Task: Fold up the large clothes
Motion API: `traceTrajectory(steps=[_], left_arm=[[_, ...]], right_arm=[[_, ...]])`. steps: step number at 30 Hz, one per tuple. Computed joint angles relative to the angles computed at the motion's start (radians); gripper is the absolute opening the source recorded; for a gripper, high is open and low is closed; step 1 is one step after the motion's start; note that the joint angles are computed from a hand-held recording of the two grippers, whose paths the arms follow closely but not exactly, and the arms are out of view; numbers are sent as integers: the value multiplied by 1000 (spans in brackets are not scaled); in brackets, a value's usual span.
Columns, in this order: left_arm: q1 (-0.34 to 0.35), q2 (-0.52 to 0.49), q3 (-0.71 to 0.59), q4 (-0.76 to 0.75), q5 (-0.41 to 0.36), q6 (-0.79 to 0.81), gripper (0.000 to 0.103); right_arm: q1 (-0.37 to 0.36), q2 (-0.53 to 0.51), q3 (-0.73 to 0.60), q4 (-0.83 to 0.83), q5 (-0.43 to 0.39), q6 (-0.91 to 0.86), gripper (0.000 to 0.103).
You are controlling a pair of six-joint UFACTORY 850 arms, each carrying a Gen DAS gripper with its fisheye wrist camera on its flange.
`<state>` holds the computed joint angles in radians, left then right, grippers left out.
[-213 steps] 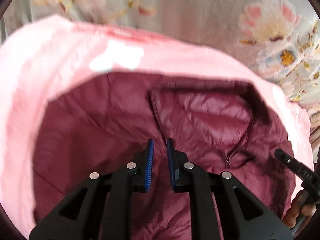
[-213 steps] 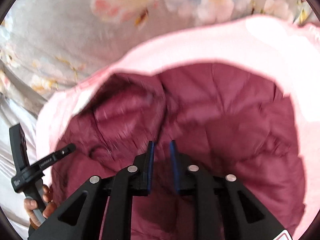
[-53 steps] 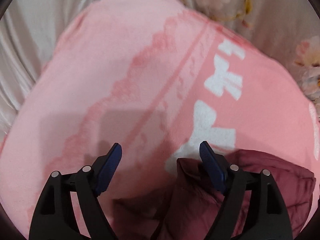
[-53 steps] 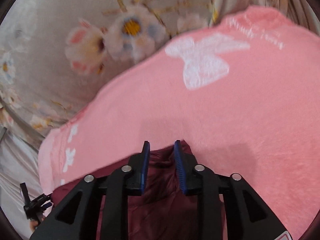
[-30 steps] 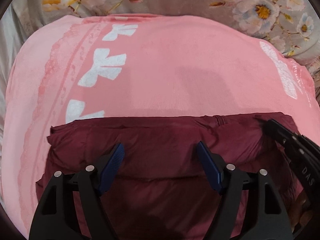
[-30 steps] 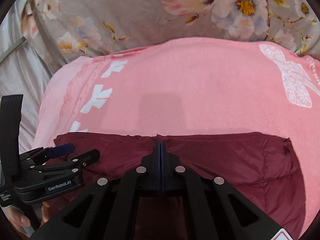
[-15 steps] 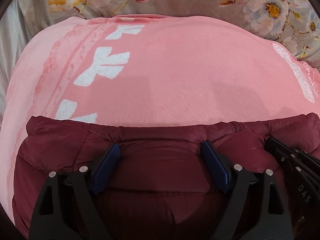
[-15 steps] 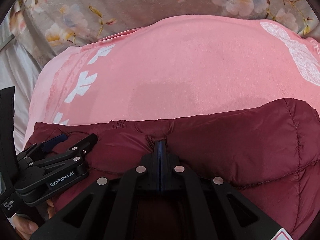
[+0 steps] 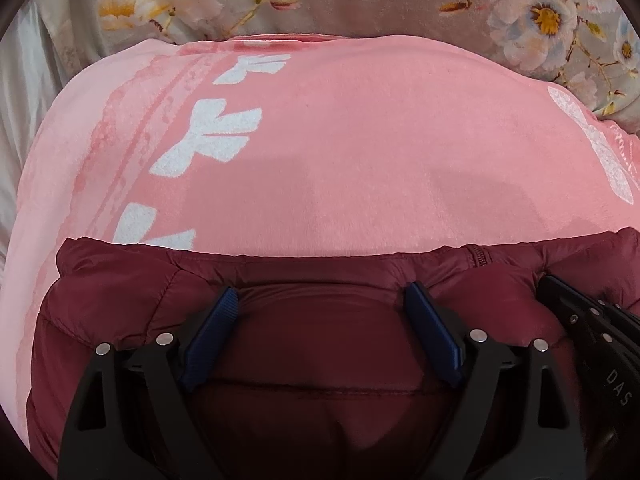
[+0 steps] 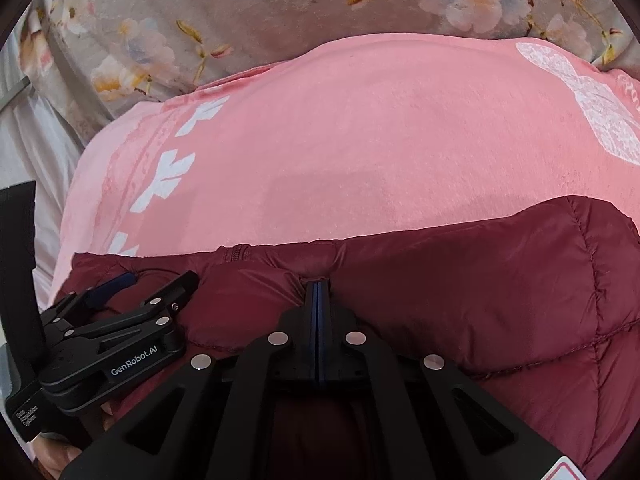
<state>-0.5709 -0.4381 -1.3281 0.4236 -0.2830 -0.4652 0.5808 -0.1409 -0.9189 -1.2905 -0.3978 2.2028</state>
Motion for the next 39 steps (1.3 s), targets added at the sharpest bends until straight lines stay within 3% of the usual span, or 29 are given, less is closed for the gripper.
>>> traceTrajectory(steps=[3, 5, 9, 12, 15, 22, 26, 39], left_arm=[[20, 46, 25, -97, 4, 94, 83], [38, 95, 54, -103, 20, 98, 83], [96, 135, 39, -85, -16, 74, 84], [143, 97, -6, -89, -82, 55, 84], [177, 47, -32, -184, -129, 124, 85], [198, 25, 4, -239, -59, 131, 98], [183, 28, 13, -119, -50, 23, 98], [179, 29, 21, -64, -45, -35, 98]], right_arm=[[29, 67, 35, -23, -69, 31, 0], [53, 123, 59, 15, -178, -5, 0], [26, 208, 124, 131, -284, -57, 2], [-20, 242, 178, 193, -232, -60, 9], [-39, 255, 223, 195, -189, -27, 6], [-22, 224, 232, 165, -219, 19, 2], [-18, 231, 248, 137, -215, 59, 2], [-25, 245, 272, 70, -184, 147, 2]])
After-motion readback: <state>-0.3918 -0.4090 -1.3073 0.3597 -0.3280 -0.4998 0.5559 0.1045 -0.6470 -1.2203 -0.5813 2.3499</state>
